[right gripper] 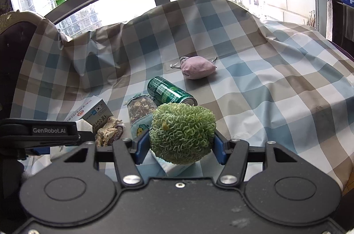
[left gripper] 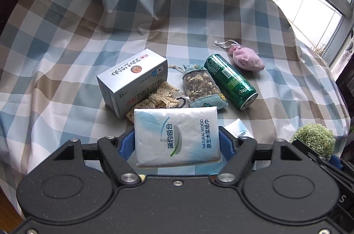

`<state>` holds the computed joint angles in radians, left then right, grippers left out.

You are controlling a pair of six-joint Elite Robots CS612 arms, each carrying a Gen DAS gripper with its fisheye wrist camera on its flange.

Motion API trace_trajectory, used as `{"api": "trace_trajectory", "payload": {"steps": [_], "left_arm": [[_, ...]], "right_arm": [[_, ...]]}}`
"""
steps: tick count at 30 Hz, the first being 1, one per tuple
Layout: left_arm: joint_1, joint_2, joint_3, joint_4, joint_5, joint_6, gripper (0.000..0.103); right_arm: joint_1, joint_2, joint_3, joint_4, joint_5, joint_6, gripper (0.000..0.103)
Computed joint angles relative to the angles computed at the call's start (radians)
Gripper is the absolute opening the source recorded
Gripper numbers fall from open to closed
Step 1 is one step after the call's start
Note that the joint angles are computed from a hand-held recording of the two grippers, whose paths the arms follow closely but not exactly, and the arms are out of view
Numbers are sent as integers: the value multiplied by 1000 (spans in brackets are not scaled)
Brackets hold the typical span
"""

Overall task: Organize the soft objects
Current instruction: 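Carry the tissue pack with the left tool over the tray while the right tool carries the sponge ball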

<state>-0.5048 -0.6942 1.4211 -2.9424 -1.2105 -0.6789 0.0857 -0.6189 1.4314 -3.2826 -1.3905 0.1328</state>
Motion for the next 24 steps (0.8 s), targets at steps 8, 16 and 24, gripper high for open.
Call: {"api": "trace_trajectory", "payload": {"steps": [8,16,24], "left_arm": [[-42,-74,151,-122,96,4,70],[-65,-112,246,-162,96,-60,70],[-72,-120,283,-137,57,-112,70]], "right_arm": [[-1,-67,128,-141,33,-31,57],[-11,-127,244,-228,88,-54,58],[-20,-147,284,-212,130,-49,58]]}}
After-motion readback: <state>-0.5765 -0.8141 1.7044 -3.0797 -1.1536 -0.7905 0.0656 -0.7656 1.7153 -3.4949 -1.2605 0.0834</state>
